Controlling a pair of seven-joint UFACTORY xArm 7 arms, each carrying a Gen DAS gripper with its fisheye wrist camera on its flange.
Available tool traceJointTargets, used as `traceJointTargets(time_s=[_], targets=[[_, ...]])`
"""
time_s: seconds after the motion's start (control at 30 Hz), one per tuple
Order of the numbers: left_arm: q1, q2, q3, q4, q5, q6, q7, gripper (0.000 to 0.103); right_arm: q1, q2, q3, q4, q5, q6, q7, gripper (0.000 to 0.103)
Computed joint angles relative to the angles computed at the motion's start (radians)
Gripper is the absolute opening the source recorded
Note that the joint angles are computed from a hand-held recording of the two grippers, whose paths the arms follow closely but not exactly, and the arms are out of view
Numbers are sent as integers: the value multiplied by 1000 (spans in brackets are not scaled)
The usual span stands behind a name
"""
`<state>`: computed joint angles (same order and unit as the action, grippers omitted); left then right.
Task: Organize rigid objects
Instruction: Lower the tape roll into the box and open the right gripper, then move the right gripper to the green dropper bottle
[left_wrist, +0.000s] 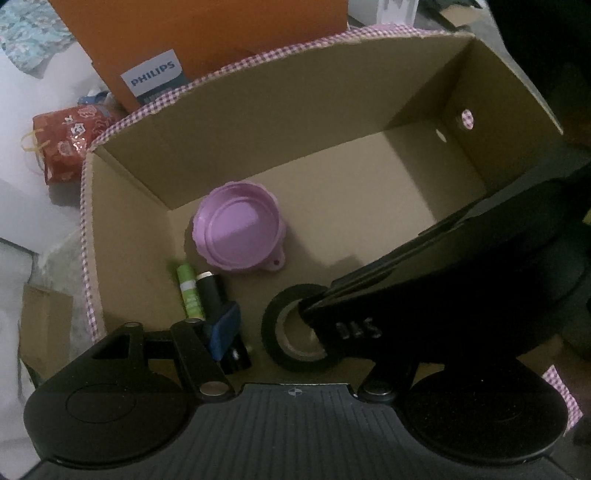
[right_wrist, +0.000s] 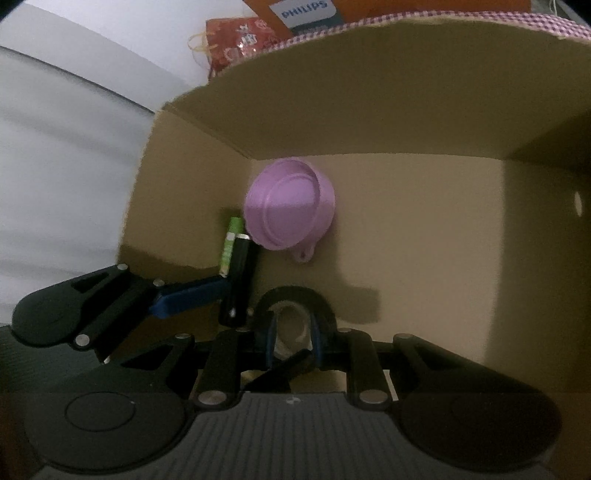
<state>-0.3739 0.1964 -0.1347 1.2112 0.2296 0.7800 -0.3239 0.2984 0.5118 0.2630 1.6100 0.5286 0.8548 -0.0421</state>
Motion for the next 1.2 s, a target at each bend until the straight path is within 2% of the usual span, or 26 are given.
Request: traceJointTargets(time_s=[0.1, 0.3, 0.47, 0.6, 0.67, 0.77, 0.87, 0.93, 1.07, 1.2], targets=[[-5, -37, -2, -30, 12, -20, -15, 71, -31, -55, 19, -66, 66, -48, -48, 23], [-6, -180, -24, -135, 42, -90, -60, 74, -101, -276, 32, -302, 333, -156, -232, 23], [7, -373, -59, -281, 47, -184, -85, 78, -103, -563, -34, -560, 568, -203, -431, 23], [26, -549, -107, -430, 58, -271, -122, 81, -67, -831, -115, -789, 650, -236, -527, 25], [37, -631, -138, -507, 62, -310, -154, 81, -56, -974, -159, -897, 646, -228, -537, 31], [26, -750, -164, -626, 34, -349, -173, 81, -47, -1165, -170, -1042, 586, -265, -496, 42], [26, -833, -214, -729, 10, -381, -231, 81, -35, -1310, -142, -1157, 520, -310, -434, 46], [24, -863, -246, -779, -2, -397, -273, 81, -1, -1353, -120, -1212, 512, -348, -406, 47], [60, -854, -356, -837, 36, -446, -387, 81, 102, -1346, -110, -1277, 525, -403, -369, 47], [153, -798, -477, -844, 138, -532, -508, 79, 206, -1170, -107, -1237, 544, -510, -371, 47]])
